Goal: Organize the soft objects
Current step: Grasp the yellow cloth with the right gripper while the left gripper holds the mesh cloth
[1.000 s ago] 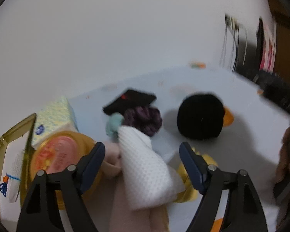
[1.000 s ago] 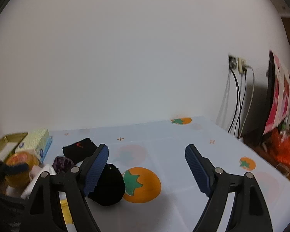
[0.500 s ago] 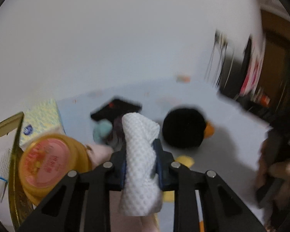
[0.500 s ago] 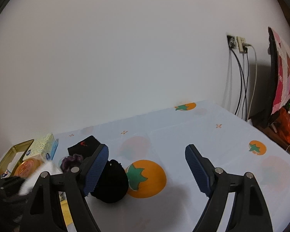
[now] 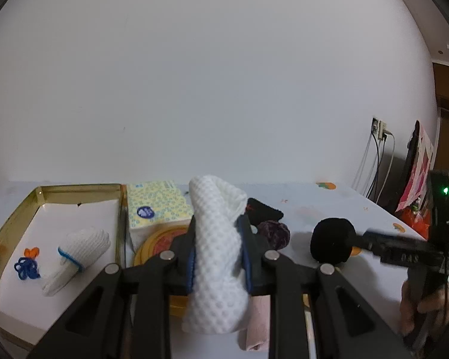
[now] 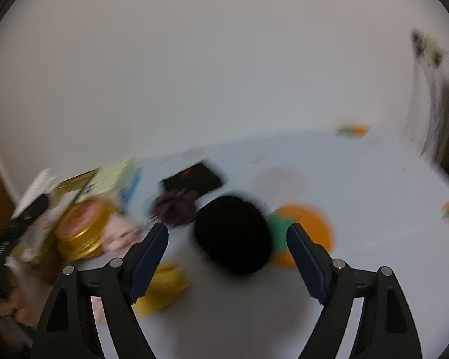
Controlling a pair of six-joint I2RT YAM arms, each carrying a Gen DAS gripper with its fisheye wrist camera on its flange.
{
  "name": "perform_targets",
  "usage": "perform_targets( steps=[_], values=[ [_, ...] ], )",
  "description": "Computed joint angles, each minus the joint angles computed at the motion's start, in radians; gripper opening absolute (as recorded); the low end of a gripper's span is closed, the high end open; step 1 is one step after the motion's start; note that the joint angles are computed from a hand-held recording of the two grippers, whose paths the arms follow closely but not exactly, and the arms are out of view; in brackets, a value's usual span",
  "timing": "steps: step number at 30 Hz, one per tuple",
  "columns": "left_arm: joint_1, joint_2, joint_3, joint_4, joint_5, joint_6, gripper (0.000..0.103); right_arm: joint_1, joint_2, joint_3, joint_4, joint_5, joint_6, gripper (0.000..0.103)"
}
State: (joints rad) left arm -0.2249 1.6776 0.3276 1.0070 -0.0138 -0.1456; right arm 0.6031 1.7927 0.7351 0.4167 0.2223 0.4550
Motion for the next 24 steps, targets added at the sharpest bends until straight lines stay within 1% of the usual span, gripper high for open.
perform_targets(
  steps=[2,3,5,7,10,12,13,15,16,17,18,19,20,24],
  values=[
    [-0.008,-0.003,-0.001,0.0,-0.019,0.015,0.022,0.007,0.032,0.033,-0.048,-0.091,0.046,0.083],
    [-0.011,-0.01,-0.006,0.004,-0.024,0.018,0.022,0.027,0.05,0.057,-0.081,-0.105,0.056,0.083],
    [-0.008,-0.015,-0.022,0.025,-0.021,0.027,0.022,0.067,0.074,0.105,-0.154,-0.08,0.052,0.083],
    [-0.008,-0.029,-0.033,0.022,-0.023,0.032,0.022,0.101,0.099,0.152,-0.214,-0.05,0.059,0.083],
    [-0.002,-0.043,-0.039,0.01,-0.008,0.032,0.023,0.111,0.151,0.22,-0.283,-0.081,0.07,0.083],
    [-0.006,-0.044,-0.042,0.011,-0.01,0.031,0.023,0.117,0.173,0.255,-0.321,-0.065,0.08,0.082],
    [-0.008,-0.047,-0.043,0.01,-0.012,0.03,0.023,0.122,0.178,0.264,-0.333,-0.057,0.081,0.079],
    [-0.005,-0.049,-0.044,0.006,-0.007,0.028,0.023,0.134,0.193,0.29,-0.362,-0.029,0.075,0.065],
    [0.0,-0.05,-0.043,0.003,-0.002,0.027,0.022,0.135,0.195,0.295,-0.368,-0.026,0.071,0.046],
    [0.005,-0.049,-0.044,0.004,0.005,0.026,0.022,0.135,0.196,0.296,-0.366,-0.032,0.07,0.036],
    [0.007,-0.047,-0.043,0.005,0.009,0.028,0.022,0.131,0.194,0.288,-0.353,-0.045,0.072,0.033],
    [0.011,-0.047,-0.044,0.005,0.015,0.03,0.022,0.13,0.188,0.275,-0.336,-0.051,0.076,0.026],
    [0.013,-0.047,-0.045,0.006,0.018,0.031,0.023,0.13,0.183,0.265,-0.319,-0.047,0.079,0.021],
    [0.032,-0.048,-0.052,0.016,0.045,0.03,0.023,0.152,0.089,0.138,-0.181,0.031,0.096,0.021]
  ],
)
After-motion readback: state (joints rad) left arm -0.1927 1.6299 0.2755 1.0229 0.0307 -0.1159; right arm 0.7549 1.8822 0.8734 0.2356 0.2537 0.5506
